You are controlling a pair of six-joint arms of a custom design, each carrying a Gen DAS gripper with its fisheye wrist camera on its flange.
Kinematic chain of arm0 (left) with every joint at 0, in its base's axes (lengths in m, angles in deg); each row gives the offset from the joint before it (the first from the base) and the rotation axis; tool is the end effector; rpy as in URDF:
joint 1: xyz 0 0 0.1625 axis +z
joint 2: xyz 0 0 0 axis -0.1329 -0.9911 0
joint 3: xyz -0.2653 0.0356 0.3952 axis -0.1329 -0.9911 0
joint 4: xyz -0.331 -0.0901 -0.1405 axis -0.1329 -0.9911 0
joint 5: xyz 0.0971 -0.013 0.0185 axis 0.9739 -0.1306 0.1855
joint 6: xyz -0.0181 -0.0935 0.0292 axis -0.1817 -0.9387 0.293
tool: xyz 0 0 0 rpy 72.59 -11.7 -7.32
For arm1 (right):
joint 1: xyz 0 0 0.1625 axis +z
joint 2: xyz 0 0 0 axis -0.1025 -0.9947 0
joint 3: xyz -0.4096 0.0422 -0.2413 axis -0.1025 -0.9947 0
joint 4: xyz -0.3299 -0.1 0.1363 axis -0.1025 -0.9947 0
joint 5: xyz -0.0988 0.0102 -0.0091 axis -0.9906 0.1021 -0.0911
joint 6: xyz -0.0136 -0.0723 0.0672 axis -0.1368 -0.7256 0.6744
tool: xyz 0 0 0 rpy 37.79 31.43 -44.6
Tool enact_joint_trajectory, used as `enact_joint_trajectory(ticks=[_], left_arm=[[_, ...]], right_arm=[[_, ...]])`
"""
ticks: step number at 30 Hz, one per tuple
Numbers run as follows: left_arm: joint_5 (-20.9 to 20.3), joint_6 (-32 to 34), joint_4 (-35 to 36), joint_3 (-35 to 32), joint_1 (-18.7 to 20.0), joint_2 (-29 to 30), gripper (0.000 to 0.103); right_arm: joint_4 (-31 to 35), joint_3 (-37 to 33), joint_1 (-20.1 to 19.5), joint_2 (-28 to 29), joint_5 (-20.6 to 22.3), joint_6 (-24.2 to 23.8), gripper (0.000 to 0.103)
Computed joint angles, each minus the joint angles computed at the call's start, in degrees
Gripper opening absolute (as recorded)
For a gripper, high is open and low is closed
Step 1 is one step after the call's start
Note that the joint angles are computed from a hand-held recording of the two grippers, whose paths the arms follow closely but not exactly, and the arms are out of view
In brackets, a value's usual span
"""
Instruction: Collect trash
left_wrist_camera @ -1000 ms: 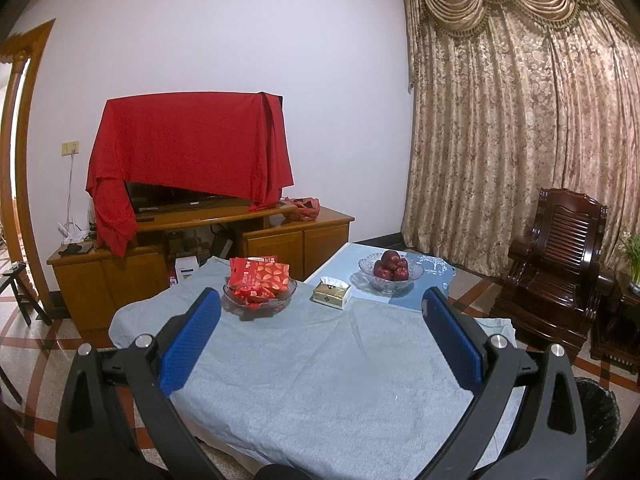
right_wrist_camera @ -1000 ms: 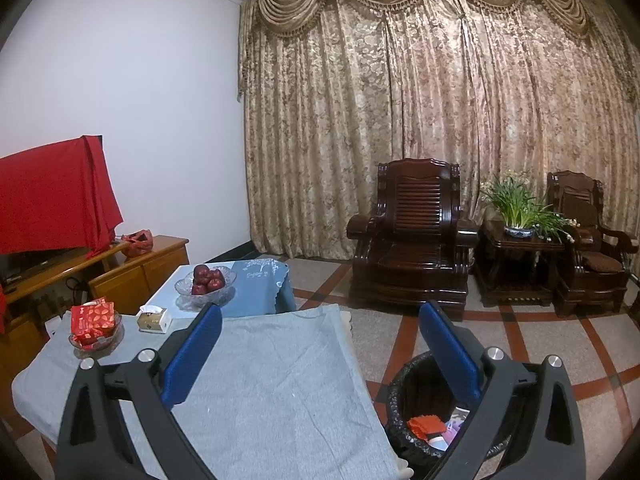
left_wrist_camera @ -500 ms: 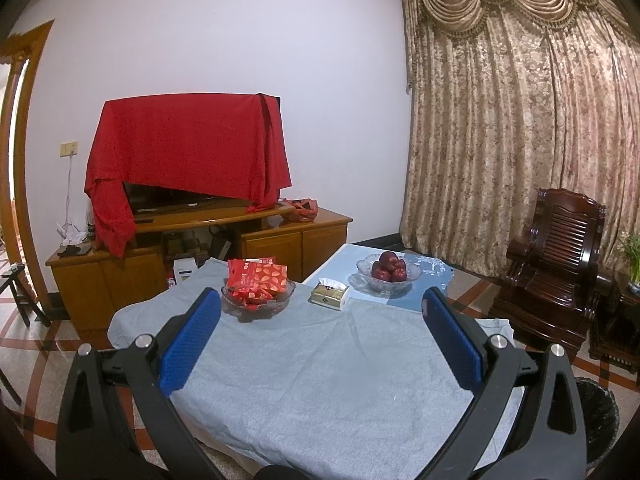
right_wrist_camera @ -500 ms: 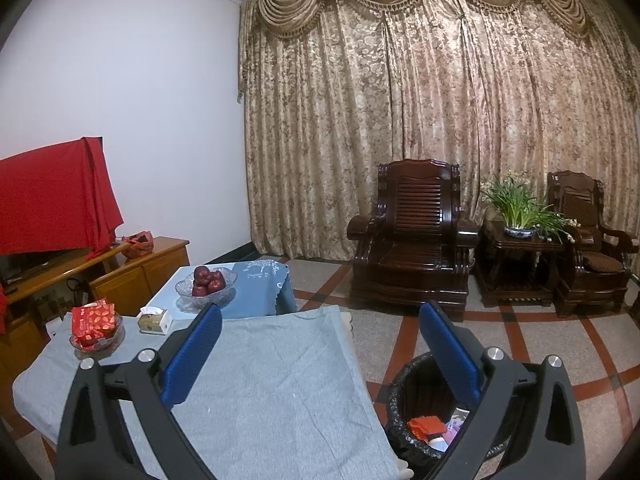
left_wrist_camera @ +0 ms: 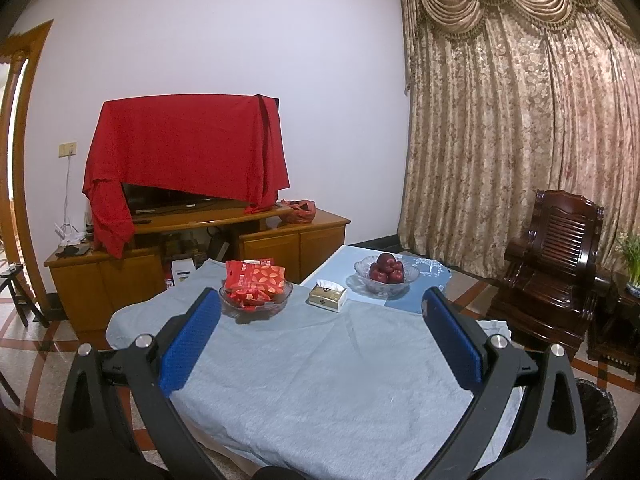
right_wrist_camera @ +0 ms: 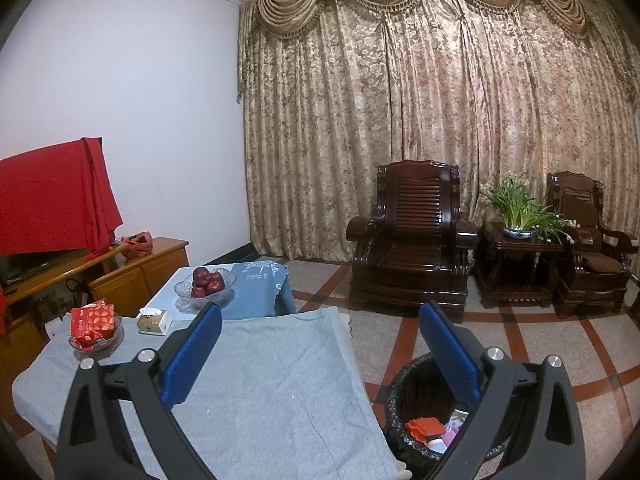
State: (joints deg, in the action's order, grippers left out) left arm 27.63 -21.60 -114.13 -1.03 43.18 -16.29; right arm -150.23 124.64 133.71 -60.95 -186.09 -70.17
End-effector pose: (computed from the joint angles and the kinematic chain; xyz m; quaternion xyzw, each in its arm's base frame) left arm -0.3179 -0.5113 0.5003 0.0729 0.6701 -0.6203 0.4012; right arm 0.5006 -0.5579 0.2703 0.1486 -0.7231 0.5980 0.3122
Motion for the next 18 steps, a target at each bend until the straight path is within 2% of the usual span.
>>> enact_joint_trajectory(ticks=[18], left_arm=[[0.0,-0.4,0.2,0.1,0.1,0.1,0.098]], right_arm=[[-0.1,-0.3,0.0,0.1,0.0,-0.2,0.097]])
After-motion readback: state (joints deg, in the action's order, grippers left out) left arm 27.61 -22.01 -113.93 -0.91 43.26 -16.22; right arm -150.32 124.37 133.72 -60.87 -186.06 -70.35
